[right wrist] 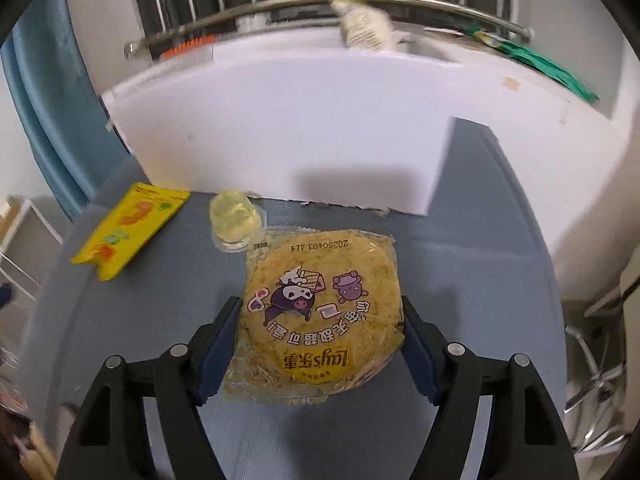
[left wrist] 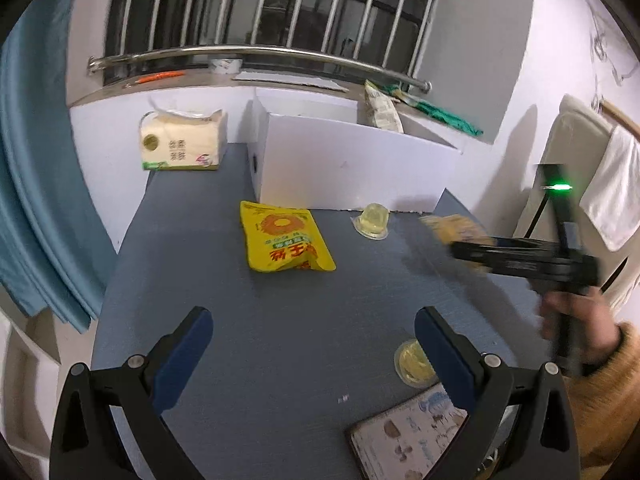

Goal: Organize snacks
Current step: 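Grasp the yellow bag with the left tool while the right tool grasps the round bread pack, then carry both packs into the white box and open both tools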

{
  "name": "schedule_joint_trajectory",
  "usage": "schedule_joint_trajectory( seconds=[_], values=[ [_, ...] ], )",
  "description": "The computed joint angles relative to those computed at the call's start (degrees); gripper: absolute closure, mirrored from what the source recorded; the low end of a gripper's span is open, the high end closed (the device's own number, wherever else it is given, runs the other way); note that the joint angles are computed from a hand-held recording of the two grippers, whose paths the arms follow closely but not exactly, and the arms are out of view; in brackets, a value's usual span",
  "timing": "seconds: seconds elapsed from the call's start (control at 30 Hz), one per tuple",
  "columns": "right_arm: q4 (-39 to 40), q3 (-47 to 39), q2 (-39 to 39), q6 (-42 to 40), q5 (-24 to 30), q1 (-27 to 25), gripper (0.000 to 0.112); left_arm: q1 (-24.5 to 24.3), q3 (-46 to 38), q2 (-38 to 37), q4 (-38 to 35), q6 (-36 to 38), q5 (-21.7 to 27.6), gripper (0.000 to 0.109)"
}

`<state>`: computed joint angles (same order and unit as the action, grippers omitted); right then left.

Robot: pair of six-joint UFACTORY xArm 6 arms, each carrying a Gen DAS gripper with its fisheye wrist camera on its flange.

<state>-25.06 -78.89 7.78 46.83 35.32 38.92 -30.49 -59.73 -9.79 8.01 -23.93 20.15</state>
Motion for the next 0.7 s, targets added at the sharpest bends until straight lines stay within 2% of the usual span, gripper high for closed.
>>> schedule_joint_trajectory(
  seconds=[0.17, 0.27, 0.3, 0.43, 0.53, 0.57, 0.6, 0.63, 0.7],
  values=[
    [-6.4, 11.3, -11.0, 10.0, -5.1, 1.8, 0.034, 0.2, -12.7, 10.3, 3.0, 0.8, 6.7, 0.006],
    [-9.8, 12.6, -13.7, 14.0, -4.8, 2.6, 0.034, 0.7, -22.3, 17.9, 3.4, 1.0, 12.7, 0.006],
    [-10.9, 13.8, -14.8, 15.6, -5.1, 2.9, 0.034, 1.0, -27.3, 21.8, 3.9, 0.4, 16.4, 0.006],
    [-11.8, 13.2, -15.0, 15.8, -4.0, 3.5, 0.034, 1.5, -39.1, 31.1, 2.9, 1.6, 25.1, 0.006],
    [-11.9, 12.7, -15.1, 15.2, -2.7, 3.9, 0.034, 1.4, -42.7, 34.4, 4.2, 1.7, 28.2, 0.007],
    [-11.8, 12.8, -15.2, 15.0, -2.6, 3.9, 0.034, 1.8, -41.6, 33.8, 2.8, 1.9, 26.5, 0.009],
    [-11.7, 12.8, -15.2, 14.8, -2.8, 3.8, 0.034, 1.9, -41.1, 33.4, 3.5, 1.4, 26.0, 0.018],
    [-11.6, 13.0, -15.2, 14.7, -3.0, 3.8, 0.034, 1.9, -40.4, 32.8, 3.8, 1.8, 25.5, 0.036],
    [-11.3, 13.2, -15.2, 14.5, -3.5, 3.7, 0.034, 2.5, -38.1, 31.0, 1.4, 4.6, 23.3, 0.047]
  ],
)
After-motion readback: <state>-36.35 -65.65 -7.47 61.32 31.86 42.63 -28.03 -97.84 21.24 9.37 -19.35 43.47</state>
